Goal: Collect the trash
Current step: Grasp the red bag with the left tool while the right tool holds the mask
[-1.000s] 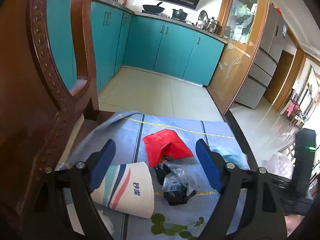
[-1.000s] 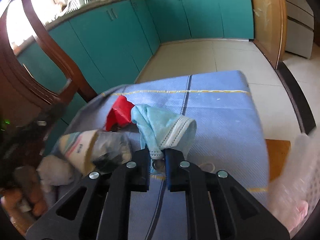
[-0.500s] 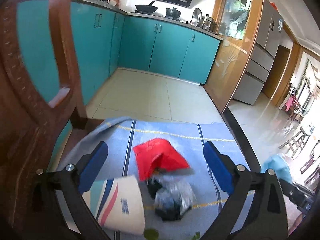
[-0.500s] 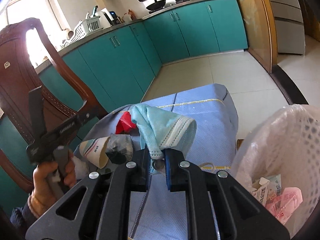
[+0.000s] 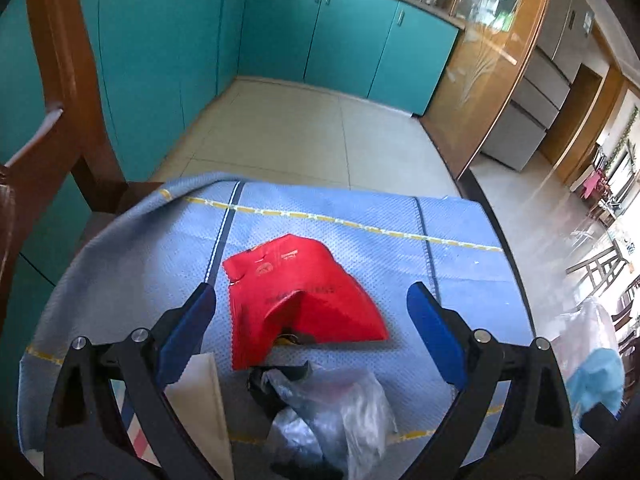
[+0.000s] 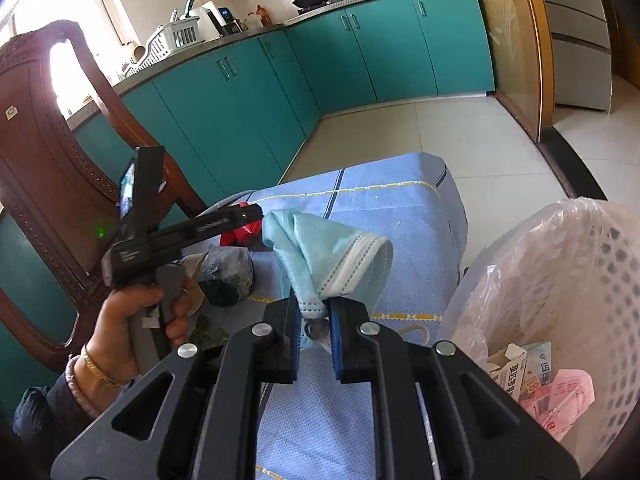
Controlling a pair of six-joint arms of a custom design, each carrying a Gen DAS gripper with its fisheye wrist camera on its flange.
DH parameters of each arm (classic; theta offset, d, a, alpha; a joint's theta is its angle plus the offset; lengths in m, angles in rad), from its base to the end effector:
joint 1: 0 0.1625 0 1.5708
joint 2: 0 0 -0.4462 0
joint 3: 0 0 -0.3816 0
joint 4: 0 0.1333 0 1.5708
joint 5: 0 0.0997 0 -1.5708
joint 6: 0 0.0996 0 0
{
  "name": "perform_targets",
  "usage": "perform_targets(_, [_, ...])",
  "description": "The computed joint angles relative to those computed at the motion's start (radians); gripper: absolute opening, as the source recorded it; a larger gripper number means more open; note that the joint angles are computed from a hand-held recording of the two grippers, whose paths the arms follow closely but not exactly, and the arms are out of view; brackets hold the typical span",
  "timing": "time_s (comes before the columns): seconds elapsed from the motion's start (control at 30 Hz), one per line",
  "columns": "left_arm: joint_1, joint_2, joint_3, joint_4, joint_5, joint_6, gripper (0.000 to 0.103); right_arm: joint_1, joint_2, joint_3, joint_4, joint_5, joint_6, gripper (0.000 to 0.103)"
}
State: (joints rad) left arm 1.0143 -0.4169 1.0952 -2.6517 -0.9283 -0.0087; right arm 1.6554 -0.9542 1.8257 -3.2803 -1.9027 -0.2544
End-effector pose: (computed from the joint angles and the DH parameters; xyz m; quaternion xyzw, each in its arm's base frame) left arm -0.2735 -0.8051 0.0694 0.1907 0.9121 -0.2685 0.2442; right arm 0.1546 -0.6295 0.2456 0.0857 -0.8994 0.3870 0.1844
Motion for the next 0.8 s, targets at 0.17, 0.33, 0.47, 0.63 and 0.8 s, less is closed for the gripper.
perform_targets(0.17, [0.01,0.012,-0.031,0.063,-0.009,-0.003,0.074,0.001,-0.002,-0.001,0.012,0.005,-0.001,0.013])
perform_targets(0.33, [0.007,0.0,-0.007,0.037,-0.013,0.026,0.067,0.004,-0.002,0.002,0.009,0.004,-0.008,0.013])
perform_targets(0.47, [-0.005,-0.027,0.033,-0.005,-0.016,0.044,0.066,0.001,-0.006,0.002,0.012,0.007,-0.006,0.013])
perform_targets(0.63, [-0.041,-0.112,0.183,-0.213,-0.004,0.101,0.065,0.008,-0.009,0.013,-0.005,0.018,-0.023,0.013])
perform_targets(0.8, [-0.089,-0.214,0.367,-0.393,-0.007,0.106,0.066,0.022,-0.008,0.035,-0.038,0.011,-0.064,0.013])
